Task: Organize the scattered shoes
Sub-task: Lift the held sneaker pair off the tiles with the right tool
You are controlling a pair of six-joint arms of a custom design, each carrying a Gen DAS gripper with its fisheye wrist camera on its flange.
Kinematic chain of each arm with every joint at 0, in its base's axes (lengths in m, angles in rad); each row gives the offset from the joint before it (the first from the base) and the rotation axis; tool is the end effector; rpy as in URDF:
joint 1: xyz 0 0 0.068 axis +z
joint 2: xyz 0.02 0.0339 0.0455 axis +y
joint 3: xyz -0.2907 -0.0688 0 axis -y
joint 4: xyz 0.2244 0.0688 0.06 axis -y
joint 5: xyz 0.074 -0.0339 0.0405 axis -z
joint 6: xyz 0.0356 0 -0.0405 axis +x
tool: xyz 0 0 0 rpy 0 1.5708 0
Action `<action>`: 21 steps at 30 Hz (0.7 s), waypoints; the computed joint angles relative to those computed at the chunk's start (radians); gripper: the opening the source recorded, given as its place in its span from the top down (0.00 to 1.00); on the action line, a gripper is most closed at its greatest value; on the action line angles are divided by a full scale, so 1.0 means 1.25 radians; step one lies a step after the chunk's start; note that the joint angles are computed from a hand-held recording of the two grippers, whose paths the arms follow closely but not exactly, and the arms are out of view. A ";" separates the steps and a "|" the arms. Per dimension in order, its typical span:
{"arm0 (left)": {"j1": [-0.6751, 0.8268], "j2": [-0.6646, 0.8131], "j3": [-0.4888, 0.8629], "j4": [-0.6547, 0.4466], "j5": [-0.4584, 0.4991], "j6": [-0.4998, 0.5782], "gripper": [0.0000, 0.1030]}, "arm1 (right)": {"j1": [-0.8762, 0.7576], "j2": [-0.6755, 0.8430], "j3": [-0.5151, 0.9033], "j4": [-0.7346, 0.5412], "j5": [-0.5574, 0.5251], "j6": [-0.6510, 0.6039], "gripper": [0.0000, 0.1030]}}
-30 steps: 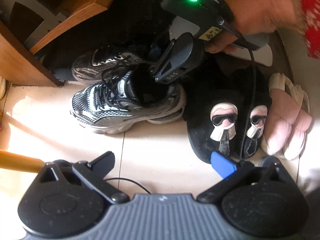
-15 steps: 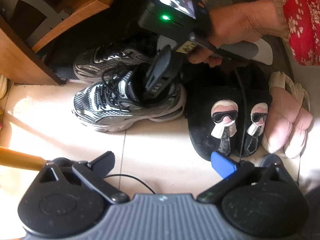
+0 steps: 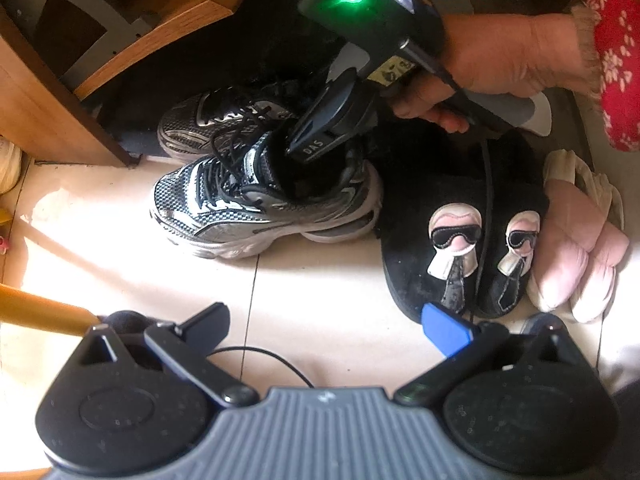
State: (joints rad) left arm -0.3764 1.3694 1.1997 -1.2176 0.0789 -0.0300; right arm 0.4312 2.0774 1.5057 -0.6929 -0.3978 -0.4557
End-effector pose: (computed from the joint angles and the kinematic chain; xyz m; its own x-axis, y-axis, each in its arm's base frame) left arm 0.1972 -0.0810 0.3119 -0.9254 0.3336 -0.1801 0.3522 0.9322 -0.0829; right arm 0.3707 0.1857 0.1949 -0.5616 -0.7050 -0.4332 -0.8225 0.5328 0.1990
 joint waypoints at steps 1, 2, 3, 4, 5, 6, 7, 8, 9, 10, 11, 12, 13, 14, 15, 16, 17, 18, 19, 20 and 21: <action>-0.004 -0.005 -0.003 0.002 -0.005 -0.005 0.00 | 0.003 0.001 0.014 -0.005 -0.002 0.010 0.76; -0.007 -0.008 -0.007 0.004 -0.008 -0.009 0.00 | 0.007 0.003 0.029 -0.012 -0.002 0.014 0.76; -0.008 -0.011 -0.008 0.005 -0.010 -0.014 0.00 | 0.006 0.002 0.042 -0.028 -0.007 0.015 0.76; -0.009 -0.014 -0.009 0.006 -0.012 -0.020 0.00 | 0.004 0.001 0.055 -0.045 -0.011 0.019 0.76; -0.009 -0.015 -0.010 0.006 -0.014 -0.022 0.00 | 0.002 0.005 0.075 -0.065 -0.013 0.021 0.76; -0.010 -0.017 -0.010 0.007 -0.015 -0.025 0.00 | 0.002 0.005 0.089 -0.087 -0.015 0.020 0.76; -0.011 -0.018 -0.010 0.007 -0.017 -0.028 0.00 | 0.002 0.000 0.094 -0.105 -0.016 0.016 0.76; -0.011 -0.020 -0.010 0.008 -0.019 -0.030 0.00 | -0.001 -0.008 0.096 -0.120 -0.019 0.010 0.76; -0.012 -0.021 -0.010 0.008 -0.020 -0.033 0.00 | -0.005 -0.016 0.097 -0.134 -0.023 0.001 0.77; -0.015 -0.023 -0.012 0.007 -0.024 -0.036 0.00 | -0.006 -0.024 0.099 -0.149 -0.024 -0.006 0.77; -0.017 -0.025 -0.014 0.006 -0.027 -0.039 0.00 | -0.002 -0.029 0.097 -0.152 -0.023 -0.005 0.77; -0.016 -0.024 -0.012 0.005 -0.027 -0.038 0.00 | 0.004 -0.040 0.092 -0.157 -0.020 0.000 0.77; -0.020 -0.026 -0.013 0.005 -0.026 -0.040 0.00 | 0.005 -0.048 0.091 -0.165 -0.019 0.001 0.77; -0.025 -0.030 -0.014 0.007 -0.027 -0.043 0.00 | 0.004 -0.055 0.092 -0.174 -0.018 -0.002 0.77; -0.023 -0.030 -0.011 0.004 -0.027 -0.041 0.00 | 0.003 -0.066 0.090 -0.182 -0.017 -0.005 0.77; -0.029 -0.034 -0.008 0.005 -0.029 -0.042 0.00 | 0.001 -0.079 0.087 -0.190 -0.016 -0.008 0.77; -0.030 -0.036 -0.007 0.005 -0.030 -0.041 0.00 | 0.000 -0.090 0.083 -0.195 -0.015 -0.006 0.77; -0.032 -0.038 -0.005 0.005 -0.032 -0.040 0.00 | -0.002 -0.101 0.079 -0.200 -0.014 -0.003 0.77; -0.034 -0.041 -0.003 0.006 -0.034 -0.042 0.00 | -0.005 -0.112 0.075 -0.206 -0.014 0.000 0.77; -0.034 -0.044 0.001 0.005 -0.030 -0.043 0.00 | -0.005 -0.118 0.072 -0.207 -0.014 0.003 0.77; -0.034 -0.043 0.003 0.004 -0.029 -0.044 0.00 | -0.004 -0.130 0.067 -0.211 -0.012 0.004 0.77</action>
